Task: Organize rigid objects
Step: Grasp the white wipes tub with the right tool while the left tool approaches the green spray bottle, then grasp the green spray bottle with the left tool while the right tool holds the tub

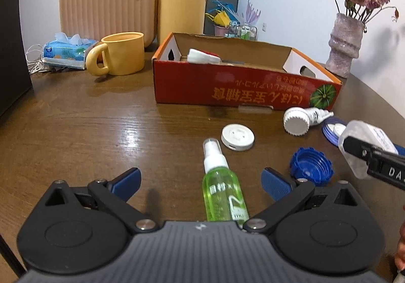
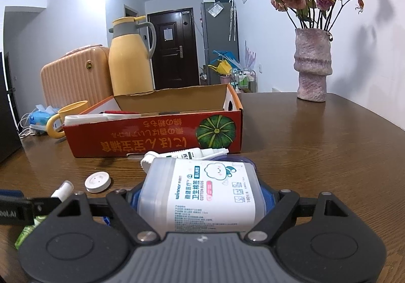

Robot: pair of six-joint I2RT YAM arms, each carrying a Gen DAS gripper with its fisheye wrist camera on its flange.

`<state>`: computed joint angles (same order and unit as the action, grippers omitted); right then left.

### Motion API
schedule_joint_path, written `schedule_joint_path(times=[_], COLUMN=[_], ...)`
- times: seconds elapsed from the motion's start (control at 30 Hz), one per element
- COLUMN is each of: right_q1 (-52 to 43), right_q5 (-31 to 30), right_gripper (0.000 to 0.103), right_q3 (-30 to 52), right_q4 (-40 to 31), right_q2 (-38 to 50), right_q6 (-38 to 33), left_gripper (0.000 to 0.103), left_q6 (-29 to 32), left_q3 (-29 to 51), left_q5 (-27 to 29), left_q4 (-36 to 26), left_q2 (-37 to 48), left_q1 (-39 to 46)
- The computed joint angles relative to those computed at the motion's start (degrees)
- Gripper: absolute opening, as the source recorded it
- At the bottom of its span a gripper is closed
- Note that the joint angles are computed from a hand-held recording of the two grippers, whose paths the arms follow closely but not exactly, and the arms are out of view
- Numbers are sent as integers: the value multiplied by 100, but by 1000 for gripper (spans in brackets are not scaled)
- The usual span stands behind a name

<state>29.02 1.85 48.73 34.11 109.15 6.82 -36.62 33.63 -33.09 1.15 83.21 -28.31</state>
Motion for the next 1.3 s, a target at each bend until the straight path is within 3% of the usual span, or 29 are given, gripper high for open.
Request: schedule_joint_path(times=[0.2, 0.37, 0.7, 0.83, 0.97, 1.3], right_q1=[41, 48, 53, 60, 58, 58], right_q5=[35, 33, 30, 37, 30, 4], right_gripper=[82, 82, 82, 82, 82, 82], right_q3=[-192, -200, -216, -219, -225, -160], right_q4=[303, 321, 338, 328, 331, 259], right_q2=[-65, -71, -76, -79, -78, -43], right_q6=[-92, -105, -124, -119, -114, -135], left_gripper=[103, 89, 71, 56, 32, 32], left_q6=[-22, -75, -74, -39, 9, 66], left_q3=[45, 83, 67, 99, -22, -144], left_q5=[-186, -225, -40, 41, 187, 254], left_q4=[-84, -116, -65, -93, 99, 259], left_q2=[92, 168, 206, 258, 160, -22], left_q1=[-242, -282, -253, -252, -217, -188])
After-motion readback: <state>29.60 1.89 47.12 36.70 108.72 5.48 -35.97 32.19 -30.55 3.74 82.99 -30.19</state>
